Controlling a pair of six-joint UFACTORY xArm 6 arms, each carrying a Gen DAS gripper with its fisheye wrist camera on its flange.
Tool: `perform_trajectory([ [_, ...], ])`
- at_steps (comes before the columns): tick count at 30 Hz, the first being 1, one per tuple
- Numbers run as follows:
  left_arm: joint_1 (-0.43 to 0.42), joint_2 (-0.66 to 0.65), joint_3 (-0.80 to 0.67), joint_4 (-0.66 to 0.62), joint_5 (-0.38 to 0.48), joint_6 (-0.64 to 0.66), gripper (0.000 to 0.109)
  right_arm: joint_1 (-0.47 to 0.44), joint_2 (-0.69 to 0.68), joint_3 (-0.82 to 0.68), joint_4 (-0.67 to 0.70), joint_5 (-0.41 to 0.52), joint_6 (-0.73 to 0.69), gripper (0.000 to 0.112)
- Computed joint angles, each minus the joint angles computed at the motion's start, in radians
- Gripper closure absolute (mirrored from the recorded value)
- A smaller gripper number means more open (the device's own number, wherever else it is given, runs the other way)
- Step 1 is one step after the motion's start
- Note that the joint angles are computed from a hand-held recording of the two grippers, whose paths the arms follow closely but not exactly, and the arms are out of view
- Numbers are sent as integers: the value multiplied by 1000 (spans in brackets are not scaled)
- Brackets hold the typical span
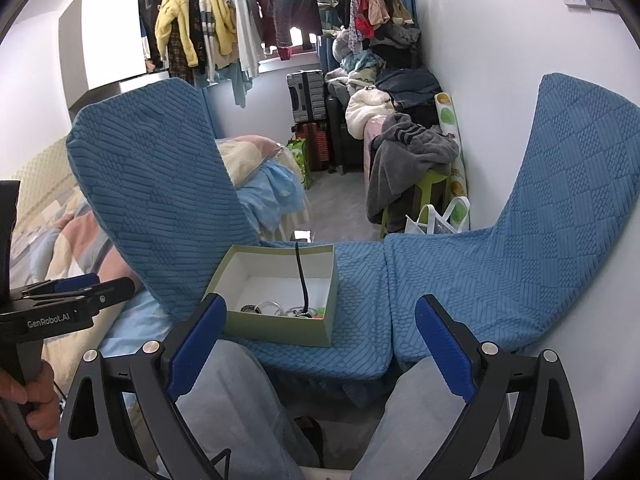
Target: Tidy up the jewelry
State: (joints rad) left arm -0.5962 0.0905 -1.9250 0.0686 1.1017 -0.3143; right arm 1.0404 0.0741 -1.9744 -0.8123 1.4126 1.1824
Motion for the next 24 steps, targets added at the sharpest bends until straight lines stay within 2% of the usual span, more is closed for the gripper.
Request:
perform_trajectory([
  [24,-6,2,-7,-11,3,10,27,0,4,12,13,-3,20,16],
])
